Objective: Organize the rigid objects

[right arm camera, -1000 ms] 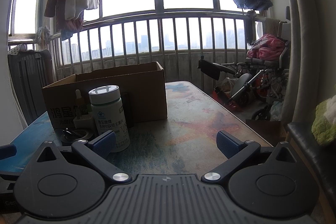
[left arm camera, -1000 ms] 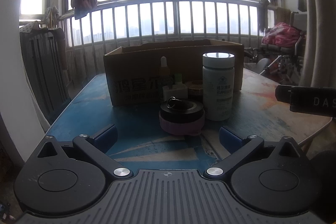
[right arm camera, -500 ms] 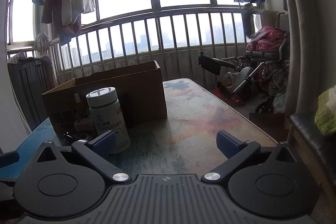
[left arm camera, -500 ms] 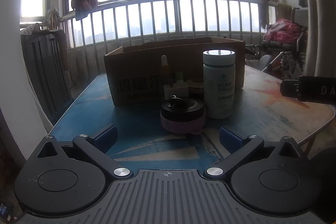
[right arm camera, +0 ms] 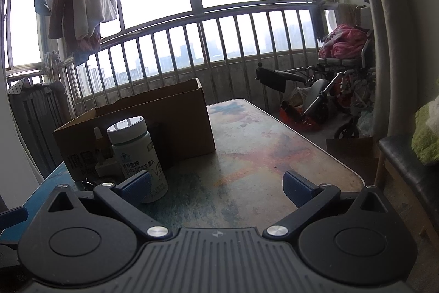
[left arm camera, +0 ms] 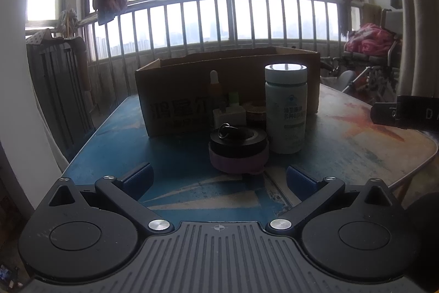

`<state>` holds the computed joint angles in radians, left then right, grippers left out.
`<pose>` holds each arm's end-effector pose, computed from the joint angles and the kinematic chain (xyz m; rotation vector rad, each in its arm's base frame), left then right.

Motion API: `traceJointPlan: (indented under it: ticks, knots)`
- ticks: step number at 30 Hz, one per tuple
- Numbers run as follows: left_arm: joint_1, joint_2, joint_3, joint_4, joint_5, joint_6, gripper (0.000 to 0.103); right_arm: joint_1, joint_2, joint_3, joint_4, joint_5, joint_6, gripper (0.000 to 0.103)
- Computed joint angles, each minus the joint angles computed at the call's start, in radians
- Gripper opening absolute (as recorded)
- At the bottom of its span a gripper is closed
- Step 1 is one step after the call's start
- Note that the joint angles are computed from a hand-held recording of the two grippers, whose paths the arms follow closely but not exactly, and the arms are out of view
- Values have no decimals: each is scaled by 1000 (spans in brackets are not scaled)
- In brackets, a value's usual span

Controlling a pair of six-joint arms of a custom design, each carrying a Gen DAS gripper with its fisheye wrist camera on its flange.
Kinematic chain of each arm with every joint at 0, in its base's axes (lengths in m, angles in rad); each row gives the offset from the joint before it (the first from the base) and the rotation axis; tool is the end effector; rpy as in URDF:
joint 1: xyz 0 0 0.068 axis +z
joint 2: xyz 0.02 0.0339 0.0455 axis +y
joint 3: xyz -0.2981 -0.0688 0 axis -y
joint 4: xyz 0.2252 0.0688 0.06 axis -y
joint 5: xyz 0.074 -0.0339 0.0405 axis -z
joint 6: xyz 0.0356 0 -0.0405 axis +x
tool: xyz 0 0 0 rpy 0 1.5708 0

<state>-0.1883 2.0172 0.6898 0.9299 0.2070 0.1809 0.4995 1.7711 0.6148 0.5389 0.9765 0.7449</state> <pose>0.3538 -0.0749 0.1362 0.4929 1.9023 -0.2085 0.2788 0.1185 0.1693 0.7262 1.7646 -0.2404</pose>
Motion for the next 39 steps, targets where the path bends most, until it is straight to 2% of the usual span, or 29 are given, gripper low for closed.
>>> traceJointPlan:
  ticks: [13,15,17,20,23,26,27,29,33,39]
  knots:
    - [12,-5,19,-50,22,-11,103,8,16,55,-80,14,0,103]
    - [23,-8,21,-51,50,-15,103,3,14,63,-97,-2,1,103]
    - [51,-11,26,-52,129,-14,102,-12,4,55,-82,-55,-16,103]
    - [87,-13,65,-101,234,-32,99,-29,-26,5,20,-138,-62,103]
    - [74,21,128,-142,200,20,95,-54,-34,-30,126,-249,-103,103]
    - [60,60,202,-202,162,75,90,-80,-19,-2,132,-340,-122,103]
    - [62,70,238,-249,167,86,85,-89,-9,16,131,-378,-141,103]
    - [64,88,286,-304,188,96,84,-97,0,41,126,-415,-171,103]
    - [55,127,349,-344,189,104,81,-122,17,108,88,-485,-209,103]
    - [67,165,412,-395,277,82,81,-166,22,141,34,-574,-140,91]
